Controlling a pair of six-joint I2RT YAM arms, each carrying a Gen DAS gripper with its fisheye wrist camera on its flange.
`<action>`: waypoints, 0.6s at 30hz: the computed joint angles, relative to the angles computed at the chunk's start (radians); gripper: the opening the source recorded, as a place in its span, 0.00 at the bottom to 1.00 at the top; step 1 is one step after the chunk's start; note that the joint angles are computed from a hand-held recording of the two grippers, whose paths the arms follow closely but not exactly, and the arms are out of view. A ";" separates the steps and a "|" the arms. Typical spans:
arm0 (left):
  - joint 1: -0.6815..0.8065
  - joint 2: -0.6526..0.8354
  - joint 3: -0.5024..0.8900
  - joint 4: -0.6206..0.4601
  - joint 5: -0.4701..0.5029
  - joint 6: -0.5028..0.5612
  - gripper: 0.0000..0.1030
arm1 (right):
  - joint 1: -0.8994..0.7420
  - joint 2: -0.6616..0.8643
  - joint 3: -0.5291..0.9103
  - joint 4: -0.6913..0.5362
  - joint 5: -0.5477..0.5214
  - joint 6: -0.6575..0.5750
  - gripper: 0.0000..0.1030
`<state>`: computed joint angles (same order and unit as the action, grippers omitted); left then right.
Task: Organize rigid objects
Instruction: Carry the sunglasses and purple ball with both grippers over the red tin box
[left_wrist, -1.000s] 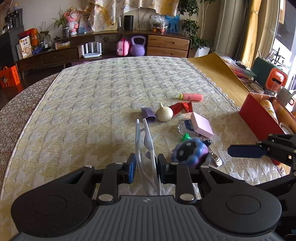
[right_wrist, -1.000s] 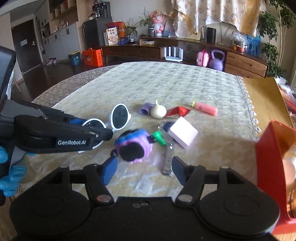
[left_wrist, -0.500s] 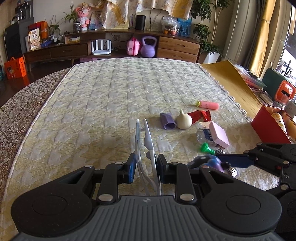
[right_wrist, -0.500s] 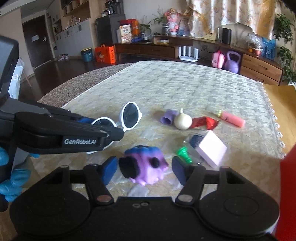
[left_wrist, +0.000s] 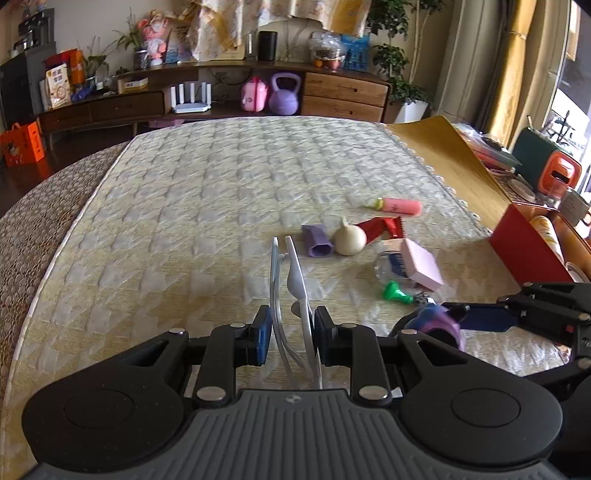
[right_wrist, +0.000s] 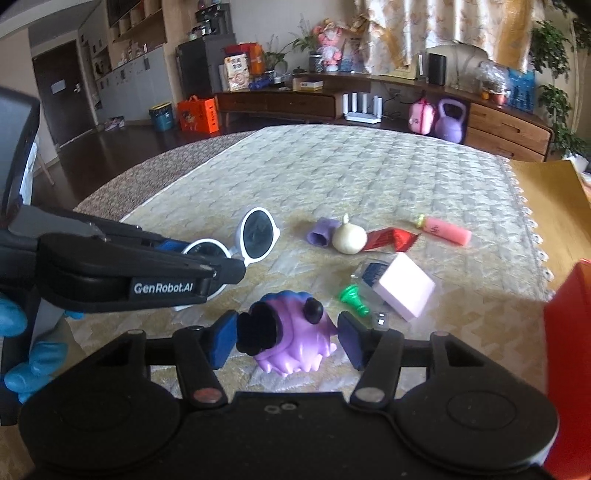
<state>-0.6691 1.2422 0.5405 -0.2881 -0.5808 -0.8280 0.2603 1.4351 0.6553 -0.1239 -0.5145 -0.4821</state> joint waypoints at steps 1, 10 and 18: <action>-0.008 0.003 0.009 -0.007 -0.003 -0.003 0.24 | -0.013 -0.017 -0.002 -0.012 0.001 -0.002 0.56; -0.102 0.045 0.126 -0.072 -0.023 -0.009 0.24 | -0.220 -0.153 0.038 -0.177 -0.107 -0.058 0.56; -0.191 0.146 0.289 -0.106 -0.031 0.026 0.24 | -0.423 -0.175 0.123 -0.289 -0.217 -0.137 0.56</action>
<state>-0.8605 1.3886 0.8298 -0.3939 -0.6113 -0.8017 -0.1626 1.2605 0.7778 -0.4125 -0.7316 -0.6193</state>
